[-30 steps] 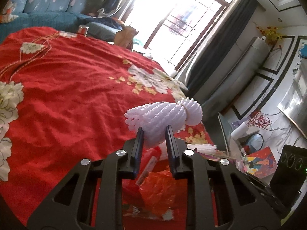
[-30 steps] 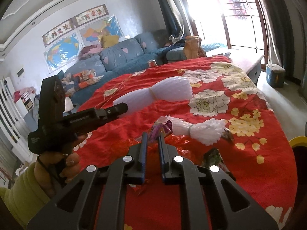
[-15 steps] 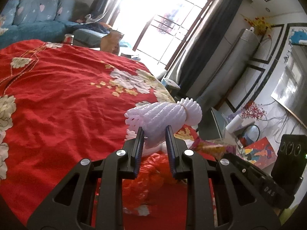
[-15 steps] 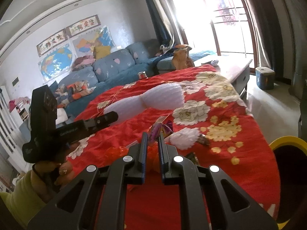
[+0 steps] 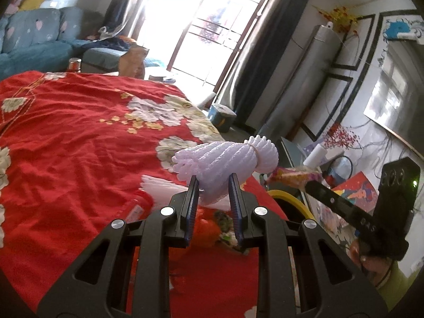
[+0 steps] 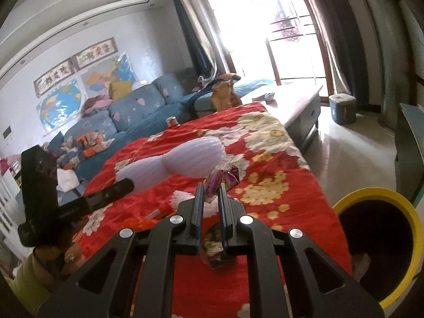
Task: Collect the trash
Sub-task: 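Carry the purple wrapper and white foam net with both grippers over the bin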
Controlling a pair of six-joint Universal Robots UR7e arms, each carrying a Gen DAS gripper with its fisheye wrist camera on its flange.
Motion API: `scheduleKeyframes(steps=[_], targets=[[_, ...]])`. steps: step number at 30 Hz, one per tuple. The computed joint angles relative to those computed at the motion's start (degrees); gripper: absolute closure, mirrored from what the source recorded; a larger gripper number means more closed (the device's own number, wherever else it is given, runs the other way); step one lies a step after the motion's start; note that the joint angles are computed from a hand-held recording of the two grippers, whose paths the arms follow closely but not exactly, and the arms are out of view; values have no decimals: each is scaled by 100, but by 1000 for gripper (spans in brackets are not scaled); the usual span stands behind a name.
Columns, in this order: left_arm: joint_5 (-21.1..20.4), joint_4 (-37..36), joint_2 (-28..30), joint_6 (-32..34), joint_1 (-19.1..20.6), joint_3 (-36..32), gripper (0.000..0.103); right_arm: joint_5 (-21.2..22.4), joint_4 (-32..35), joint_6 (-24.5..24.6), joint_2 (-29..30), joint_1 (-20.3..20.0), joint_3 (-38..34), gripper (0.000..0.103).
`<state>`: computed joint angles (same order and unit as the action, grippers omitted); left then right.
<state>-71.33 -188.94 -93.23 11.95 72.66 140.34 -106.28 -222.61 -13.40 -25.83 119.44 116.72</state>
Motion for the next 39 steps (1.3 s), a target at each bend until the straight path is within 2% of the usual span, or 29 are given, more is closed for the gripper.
scheduleKeyframes(steps=[26, 39], targets=[[371, -181, 520, 78, -643, 294, 87, -288, -876, 24, -417, -488, 658, 92], [563, -246, 968, 98, -999, 368, 87, -441, -1323, 89, -584, -854, 953, 92]])
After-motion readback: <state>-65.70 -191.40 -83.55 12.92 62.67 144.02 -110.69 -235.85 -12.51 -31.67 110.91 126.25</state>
